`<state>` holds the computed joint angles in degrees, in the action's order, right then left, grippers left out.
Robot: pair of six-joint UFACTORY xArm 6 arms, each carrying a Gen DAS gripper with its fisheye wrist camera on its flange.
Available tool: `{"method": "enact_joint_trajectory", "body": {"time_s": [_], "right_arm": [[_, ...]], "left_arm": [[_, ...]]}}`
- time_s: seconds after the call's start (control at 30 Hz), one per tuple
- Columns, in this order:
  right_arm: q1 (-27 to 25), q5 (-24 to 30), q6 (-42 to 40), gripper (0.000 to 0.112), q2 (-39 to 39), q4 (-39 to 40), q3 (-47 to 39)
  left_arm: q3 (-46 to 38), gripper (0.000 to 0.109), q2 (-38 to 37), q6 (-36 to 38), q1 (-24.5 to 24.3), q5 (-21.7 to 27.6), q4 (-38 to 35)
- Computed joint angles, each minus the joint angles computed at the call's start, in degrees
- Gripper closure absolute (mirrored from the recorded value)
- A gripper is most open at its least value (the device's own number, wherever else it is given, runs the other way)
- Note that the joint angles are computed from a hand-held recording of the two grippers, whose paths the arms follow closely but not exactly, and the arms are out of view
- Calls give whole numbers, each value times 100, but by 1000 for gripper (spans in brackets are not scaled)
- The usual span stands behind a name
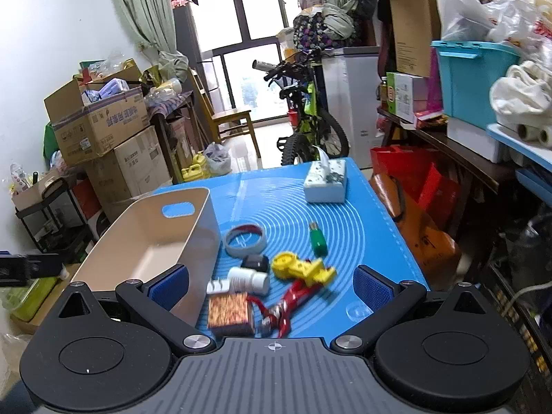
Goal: Organize rigid objects
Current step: 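Grasp the basket rim with the left tool while the right tool reaches the yellow toy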
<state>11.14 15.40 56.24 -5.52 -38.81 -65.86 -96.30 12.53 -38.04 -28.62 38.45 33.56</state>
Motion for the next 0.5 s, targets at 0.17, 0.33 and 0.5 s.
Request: {"method": "enact_joint_trajectory", "body": {"time_s": [0.17,0.33,0.5], "right_arm": [[-179,-179,-442,12,838,265,-735],[-266,-46,-1735,14,1799,1274,-1656],[-241,557,-3331,18,2807,2336,-2783]], "left_arm": [[-565,7,429,72,256,201,-158],[-1535,7,1198,296,529,559,-342],[-2859,7,2172,901,739,1115,-952]]}}
